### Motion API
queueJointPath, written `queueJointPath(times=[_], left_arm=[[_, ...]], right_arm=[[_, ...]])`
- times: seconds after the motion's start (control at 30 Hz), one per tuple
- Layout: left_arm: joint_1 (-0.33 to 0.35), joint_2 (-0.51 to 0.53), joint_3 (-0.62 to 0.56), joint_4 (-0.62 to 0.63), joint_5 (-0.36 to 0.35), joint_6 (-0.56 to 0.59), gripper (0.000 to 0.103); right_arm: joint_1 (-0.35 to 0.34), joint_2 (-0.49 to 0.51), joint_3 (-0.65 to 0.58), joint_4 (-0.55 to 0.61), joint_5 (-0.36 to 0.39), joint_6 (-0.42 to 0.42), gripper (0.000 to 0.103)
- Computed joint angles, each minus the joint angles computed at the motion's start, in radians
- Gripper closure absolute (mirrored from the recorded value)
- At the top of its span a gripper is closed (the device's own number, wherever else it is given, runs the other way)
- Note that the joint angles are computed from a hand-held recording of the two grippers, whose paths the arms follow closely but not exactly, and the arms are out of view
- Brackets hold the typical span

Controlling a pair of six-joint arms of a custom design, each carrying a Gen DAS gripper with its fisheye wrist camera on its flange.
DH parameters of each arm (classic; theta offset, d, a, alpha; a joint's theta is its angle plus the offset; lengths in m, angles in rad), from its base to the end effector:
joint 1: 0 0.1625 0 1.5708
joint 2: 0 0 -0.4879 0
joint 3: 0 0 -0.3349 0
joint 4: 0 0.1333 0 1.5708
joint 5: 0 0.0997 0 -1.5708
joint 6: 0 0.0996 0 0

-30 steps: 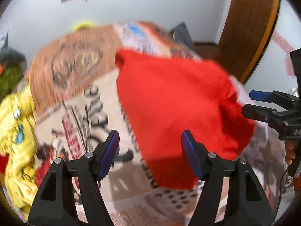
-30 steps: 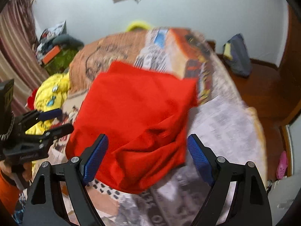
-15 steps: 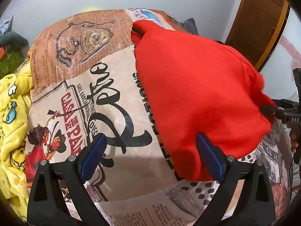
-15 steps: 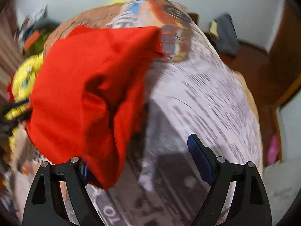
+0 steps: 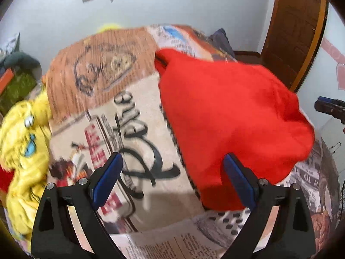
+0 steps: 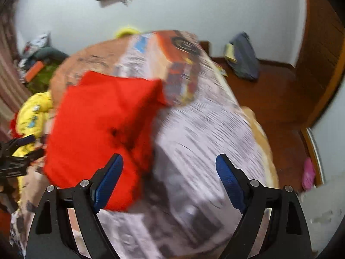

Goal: Fold large clothes

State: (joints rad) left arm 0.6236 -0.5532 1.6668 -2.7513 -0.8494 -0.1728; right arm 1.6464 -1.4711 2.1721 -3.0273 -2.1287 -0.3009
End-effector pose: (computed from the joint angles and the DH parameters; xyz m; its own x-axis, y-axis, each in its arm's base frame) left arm -0.4256 -0.5514 0.0504 -0.6065 0.4749 -0.6376 0.7163 0.6744 -0.1792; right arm 0.1132 -0.4277 0.4388 -0.8178 0.0694 0.5713 -0.3114 0.7815 -0.5406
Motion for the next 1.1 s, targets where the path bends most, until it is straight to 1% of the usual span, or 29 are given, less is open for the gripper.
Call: queueJointPath(times=[0.1, 0.13, 0.2, 0.27, 0.37, 0.4, 0.47, 0.53, 0.6, 0.63, 0.7, 0.77, 0.8, 0.97, 1.1], left_arm=[[0.006, 0.023, -0.073, 0.022, -0.008, 0.04, 0.007], [0.015, 0.041, -0.118, 0.046, -0.018, 0.048, 0.007], [0.032, 0.068, -0.181, 0.082, -0.035, 0.049, 0.007], [0.057, 0.11, -0.276, 0.151, -0.055, 0.037, 0.007], [0.084, 0.159, -0.37, 0.204, -0.06, 0.037, 0.007], [0.094, 0.169, -0.393, 0.217, -0.064, 0.04, 0.007], [0.12, 0.187, -0.448, 0.228, -0.094, 0.041, 0.007], [0.131, 0.193, -0.471, 0.207, -0.081, 0.037, 0.007], [0.137, 0.199, -0.491, 0.176, -0.035, 0.02, 0.007], [0.139, 0.2, -0.502, 0.171, 0.0, 0.0, 0.007], [0.136, 0.199, -0.509, 0.176, 0.065, -0.021, 0.009], [0.134, 0.182, -0.486, 0.154, 0.086, -0.013, 0.009], [0.133, 0.171, -0.469, 0.143, 0.087, -0.013, 0.009], [0.118, 0.094, -0.348, 0.084, 0.057, -0.009, 0.009], [0.097, 0.051, -0.276, 0.066, 0.041, 0.006, 0.009]], right_arm=[[0.011, 0.059, -0.044, 0.034, 0.056, -0.019, 0.017], [0.011, 0.079, -0.056, 0.044, 0.06, -0.02, 0.017], [0.006, 0.128, -0.086, 0.057, 0.049, -0.037, 0.017], [-0.006, 0.179, -0.122, 0.085, 0.02, -0.053, 0.017], [-0.034, 0.202, -0.149, 0.106, -0.014, -0.055, 0.018], [-0.056, 0.199, -0.157, 0.117, 0.004, -0.061, 0.018], [-0.092, 0.171, -0.166, 0.143, 0.064, -0.076, 0.018], [-0.108, 0.149, -0.17, 0.133, 0.079, -0.081, 0.017], [-0.099, 0.147, -0.169, 0.081, 0.05, -0.088, 0.017], [-0.092, 0.146, -0.168, 0.05, 0.029, -0.102, 0.017], [-0.071, 0.15, -0.159, -0.024, -0.021, -0.119, 0.017], [-0.052, 0.168, -0.156, -0.099, -0.066, -0.152, 0.017], [-0.046, 0.169, -0.153, -0.119, -0.073, -0.171, 0.017], [-0.018, 0.141, -0.133, -0.093, -0.048, -0.18, 0.017], [-0.001, 0.13, -0.102, -0.102, -0.032, -0.191, 0.016]])
